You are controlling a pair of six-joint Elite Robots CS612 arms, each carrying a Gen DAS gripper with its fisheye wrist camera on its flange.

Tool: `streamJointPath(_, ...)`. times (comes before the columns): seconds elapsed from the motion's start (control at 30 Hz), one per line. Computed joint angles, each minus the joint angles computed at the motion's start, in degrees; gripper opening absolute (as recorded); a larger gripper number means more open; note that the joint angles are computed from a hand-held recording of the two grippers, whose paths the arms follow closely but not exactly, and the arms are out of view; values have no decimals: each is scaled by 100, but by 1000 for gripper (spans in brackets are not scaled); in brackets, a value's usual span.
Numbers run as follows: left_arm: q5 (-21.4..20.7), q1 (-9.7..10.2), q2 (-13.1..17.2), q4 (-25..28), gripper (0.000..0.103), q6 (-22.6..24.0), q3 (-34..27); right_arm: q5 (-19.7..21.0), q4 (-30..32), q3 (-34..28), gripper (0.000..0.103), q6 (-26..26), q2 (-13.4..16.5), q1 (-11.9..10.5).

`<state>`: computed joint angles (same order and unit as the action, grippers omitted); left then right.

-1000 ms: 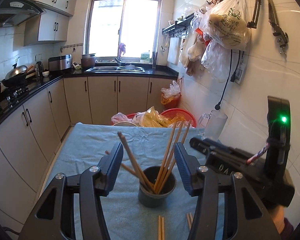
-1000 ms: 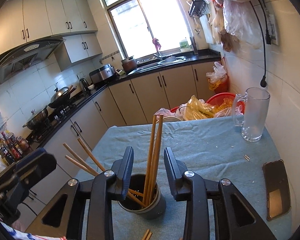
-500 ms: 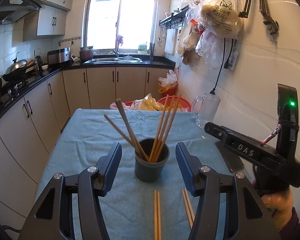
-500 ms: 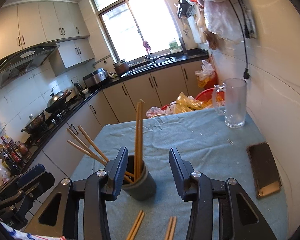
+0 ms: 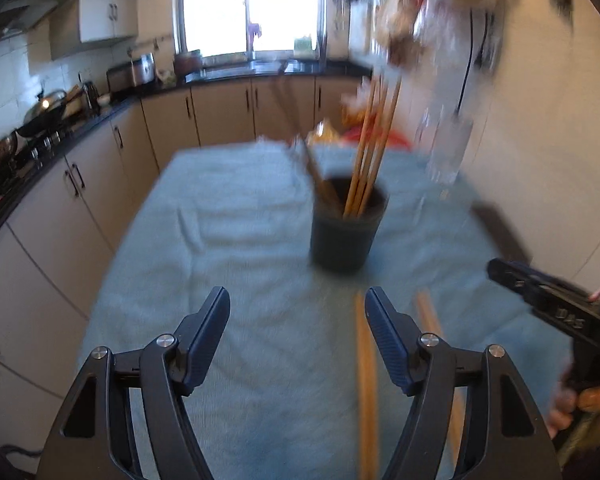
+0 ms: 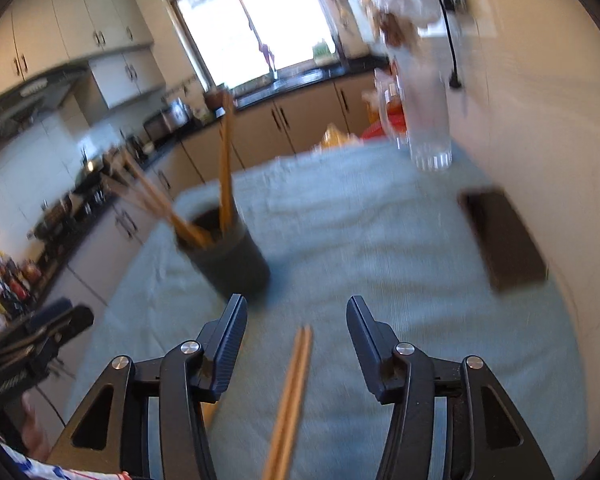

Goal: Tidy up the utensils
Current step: 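Move both open grippers back over the chopsticks on the towel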

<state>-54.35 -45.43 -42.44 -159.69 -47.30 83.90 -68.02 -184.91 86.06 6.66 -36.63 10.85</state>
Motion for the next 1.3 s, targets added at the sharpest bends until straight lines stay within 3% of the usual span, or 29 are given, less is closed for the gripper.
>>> streamJointPath(0.1,-749,109,154,115,68,6,-25,-141,344,92,51,-406,63,49)
streamJointPath(0.2,-1270,171,281,-59,53,37,-22,-289,452,174,47,-730,85,108)
streamJointPath(0.43,-1760,240,535,-404,39,451,-264,-661,526,130,47,-1031,155,225)
streamJointPath(0.73,-1757,273,680,-174,14,460,-487,-1129,656,43,47,-1155,206,329)
streamJointPath(0.8,-1731,262,681,-99,14,490,-509,-1160,647,39,46,-1154,210,333)
streamJointPath(0.93,-1859,266,643,-430,14,451,-395,-1129,605,47,43,-1041,216,302)
streamJointPath(1.03,-1907,254,637,-635,14,548,-340,-1436,564,37,43,-867,233,270)
streamJointPath(1.2,-2075,237,717,-642,14,829,-433,-1031,392,101,43,-380,248,70)
streamJointPath(1.3,-1708,172,735,-326,19,938,-535,-1120,400,104,45,-439,242,101)
